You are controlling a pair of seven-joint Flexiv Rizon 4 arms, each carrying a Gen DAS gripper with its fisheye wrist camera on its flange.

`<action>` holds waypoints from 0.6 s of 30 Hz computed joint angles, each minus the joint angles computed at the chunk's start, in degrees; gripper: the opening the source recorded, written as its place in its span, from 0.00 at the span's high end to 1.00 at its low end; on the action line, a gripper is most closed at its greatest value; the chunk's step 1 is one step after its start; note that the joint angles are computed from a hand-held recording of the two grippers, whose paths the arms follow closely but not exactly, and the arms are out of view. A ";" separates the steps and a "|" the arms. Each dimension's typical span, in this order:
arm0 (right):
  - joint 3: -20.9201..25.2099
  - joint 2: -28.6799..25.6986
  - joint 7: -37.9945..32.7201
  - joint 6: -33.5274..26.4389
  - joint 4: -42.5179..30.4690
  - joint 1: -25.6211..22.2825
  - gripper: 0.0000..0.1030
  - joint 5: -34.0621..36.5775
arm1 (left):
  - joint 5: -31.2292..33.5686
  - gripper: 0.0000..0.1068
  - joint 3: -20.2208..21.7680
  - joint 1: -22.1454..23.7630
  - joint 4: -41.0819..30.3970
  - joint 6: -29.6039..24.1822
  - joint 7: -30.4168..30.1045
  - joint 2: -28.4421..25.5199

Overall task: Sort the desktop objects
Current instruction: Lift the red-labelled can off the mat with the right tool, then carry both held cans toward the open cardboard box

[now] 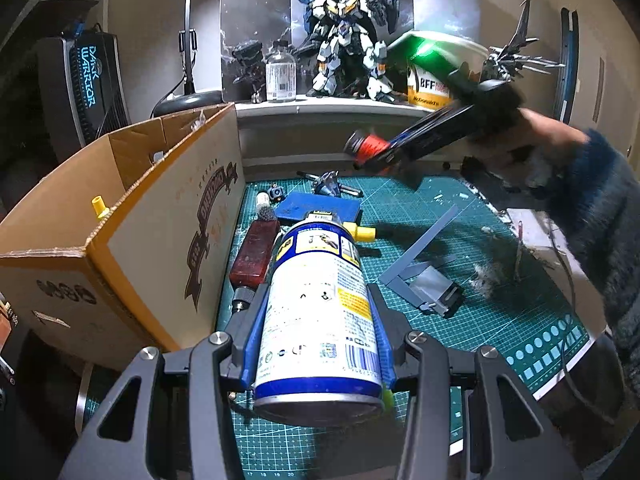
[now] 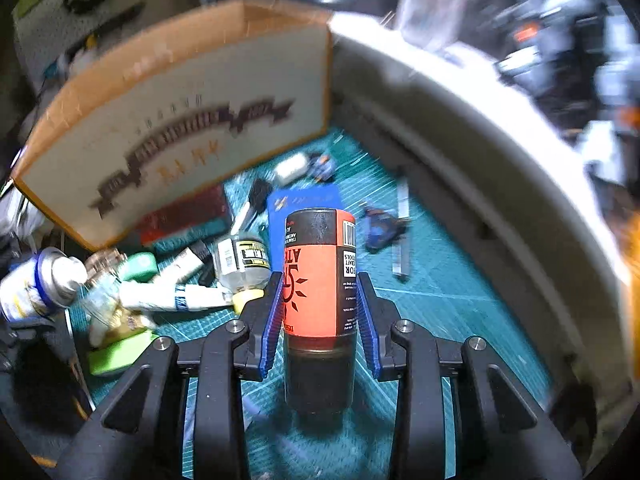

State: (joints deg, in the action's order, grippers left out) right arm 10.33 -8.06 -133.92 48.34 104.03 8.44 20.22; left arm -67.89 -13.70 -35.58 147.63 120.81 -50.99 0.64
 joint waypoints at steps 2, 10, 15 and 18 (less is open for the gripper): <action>0.46 5.63 3.76 2.97 3.40 -0.22 0.69 1.97 | 1.71 0.58 0.15 -0.07 0.49 0.72 -1.54 0.38; 3.28 19.34 20.15 19.90 18.29 4.99 0.69 3.93 | 9.12 0.58 0.69 0.93 1.05 2.83 -6.48 0.26; -1.59 29.52 19.80 23.15 26.39 11.12 0.68 14.59 | 18.25 0.58 2.11 2.69 0.79 2.68 -11.55 -0.25; 0.91 32.70 25.61 27.43 30.83 9.59 0.69 11.93 | 20.72 0.58 2.24 3.46 -0.54 1.76 -12.04 -0.67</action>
State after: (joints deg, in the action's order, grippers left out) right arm 11.25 24.64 -108.32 75.77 134.86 18.03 32.15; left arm -47.17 -11.46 -32.13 147.09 122.57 -63.03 -0.03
